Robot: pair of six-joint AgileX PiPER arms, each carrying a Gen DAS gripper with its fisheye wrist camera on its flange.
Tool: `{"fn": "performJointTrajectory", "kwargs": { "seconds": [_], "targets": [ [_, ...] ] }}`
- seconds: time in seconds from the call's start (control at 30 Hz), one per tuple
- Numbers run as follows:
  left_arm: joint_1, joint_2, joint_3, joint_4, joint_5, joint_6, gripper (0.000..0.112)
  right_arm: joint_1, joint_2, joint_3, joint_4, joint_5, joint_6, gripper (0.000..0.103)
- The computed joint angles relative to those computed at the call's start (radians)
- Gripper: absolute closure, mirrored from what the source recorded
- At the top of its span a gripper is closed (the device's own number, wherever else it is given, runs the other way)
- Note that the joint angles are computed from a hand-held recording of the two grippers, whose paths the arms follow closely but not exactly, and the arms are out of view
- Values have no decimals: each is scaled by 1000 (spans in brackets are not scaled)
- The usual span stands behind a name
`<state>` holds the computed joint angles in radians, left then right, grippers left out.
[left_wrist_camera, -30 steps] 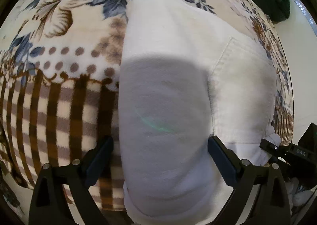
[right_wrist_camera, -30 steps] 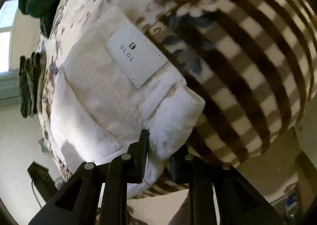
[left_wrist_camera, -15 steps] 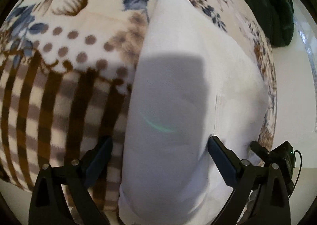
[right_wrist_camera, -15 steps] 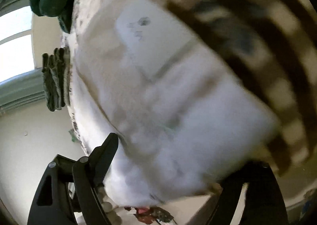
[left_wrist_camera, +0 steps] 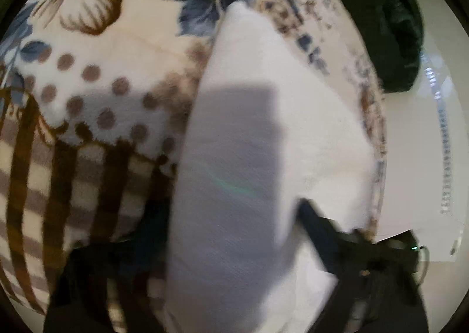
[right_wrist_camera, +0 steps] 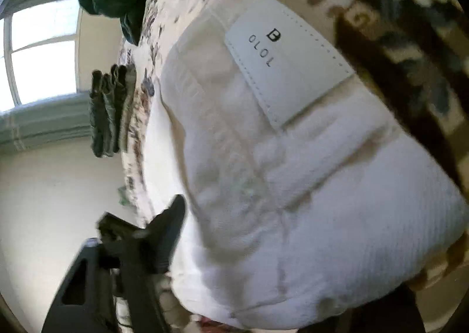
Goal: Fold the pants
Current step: 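Lift the folded white pants with both grippers and carry it toward the folded clothes stack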
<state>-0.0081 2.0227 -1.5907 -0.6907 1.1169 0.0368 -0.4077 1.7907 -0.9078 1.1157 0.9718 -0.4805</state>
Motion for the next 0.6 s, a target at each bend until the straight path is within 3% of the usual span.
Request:
{"fn": "performJointTrajectory", "kwargs": {
  "seconds": [0.07,0.2,0.27,0.3,0.43,0.6],
  "targets": [
    [-5,-10,0,10,2,-3,56,43,6,-14,-82,-54,27,45],
    [11,-8,21,-30,-2,29,57,23,26,3,-42,-42,18,37],
    [12,-10,23,-39,-6,44,66,62,21,-13,-63,-80,78,37],
    [14,-18,27,-47,-7,52,69,77,12,-16,-64,-100,109,39],
    [1,-47,-1,-33,5,35,84,82,-73,11,-42,-126,163,66],
    [-19,-96,-116,29,67,-26,88,119,-211,-16,-149,-122,344,70]
  ]
}}
